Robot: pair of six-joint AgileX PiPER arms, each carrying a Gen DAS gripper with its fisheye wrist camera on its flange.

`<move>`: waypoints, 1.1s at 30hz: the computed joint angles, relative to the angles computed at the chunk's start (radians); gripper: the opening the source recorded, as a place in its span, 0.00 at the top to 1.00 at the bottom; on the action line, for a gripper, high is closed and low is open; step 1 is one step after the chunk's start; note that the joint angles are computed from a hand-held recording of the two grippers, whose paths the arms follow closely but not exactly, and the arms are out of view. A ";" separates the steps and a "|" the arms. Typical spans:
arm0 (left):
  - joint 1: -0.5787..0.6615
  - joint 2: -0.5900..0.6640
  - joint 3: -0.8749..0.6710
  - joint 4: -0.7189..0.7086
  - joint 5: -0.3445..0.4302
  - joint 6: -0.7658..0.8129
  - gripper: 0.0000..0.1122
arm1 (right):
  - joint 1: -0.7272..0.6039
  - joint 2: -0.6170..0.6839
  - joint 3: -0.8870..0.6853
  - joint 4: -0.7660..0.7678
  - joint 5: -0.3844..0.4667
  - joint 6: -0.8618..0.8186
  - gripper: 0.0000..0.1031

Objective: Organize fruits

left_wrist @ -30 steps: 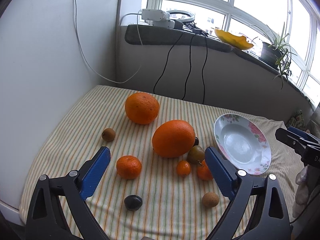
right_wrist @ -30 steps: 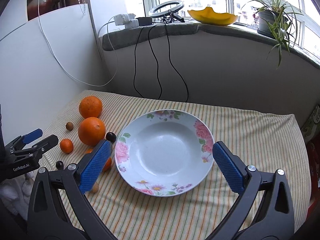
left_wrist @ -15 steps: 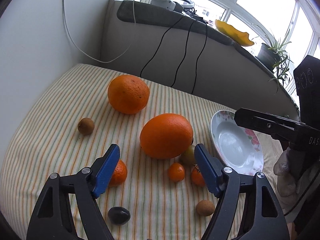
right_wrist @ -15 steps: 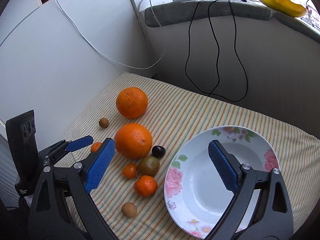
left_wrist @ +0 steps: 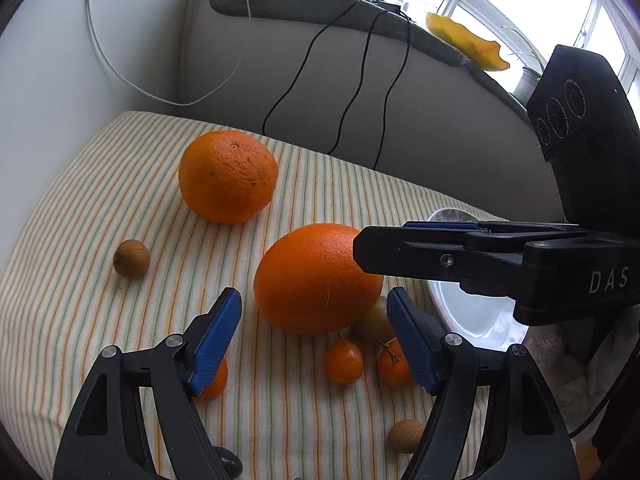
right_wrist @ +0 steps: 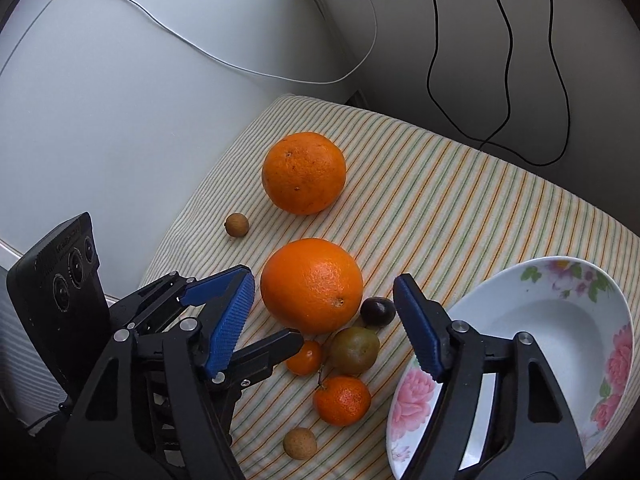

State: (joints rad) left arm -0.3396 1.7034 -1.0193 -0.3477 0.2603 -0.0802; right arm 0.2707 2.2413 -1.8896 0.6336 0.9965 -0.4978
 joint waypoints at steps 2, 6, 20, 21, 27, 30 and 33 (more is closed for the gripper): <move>0.004 0.005 -0.003 -0.023 0.004 0.021 0.34 | 0.003 0.032 -0.046 -0.009 0.030 0.022 0.32; 0.012 0.015 -0.008 -0.066 0.013 0.061 0.34 | 0.007 0.089 -0.123 -0.007 0.085 0.053 0.35; 0.019 0.045 -0.026 -0.179 0.019 0.153 0.37 | 0.006 0.149 -0.218 0.003 0.158 0.104 0.40; 0.017 0.046 -0.027 -0.172 0.016 0.145 0.37 | 0.007 0.147 -0.214 0.003 0.155 0.104 0.40; 0.007 0.049 -0.032 -0.130 0.008 0.097 0.37 | 0.005 0.124 -0.178 0.006 0.138 0.084 0.41; 0.002 0.039 -0.025 -0.100 0.004 0.067 0.37 | 0.004 0.118 -0.170 0.009 0.135 0.083 0.41; -0.006 0.022 -0.012 -0.060 -0.001 0.028 0.37 | 0.001 0.110 -0.159 0.019 0.132 0.078 0.41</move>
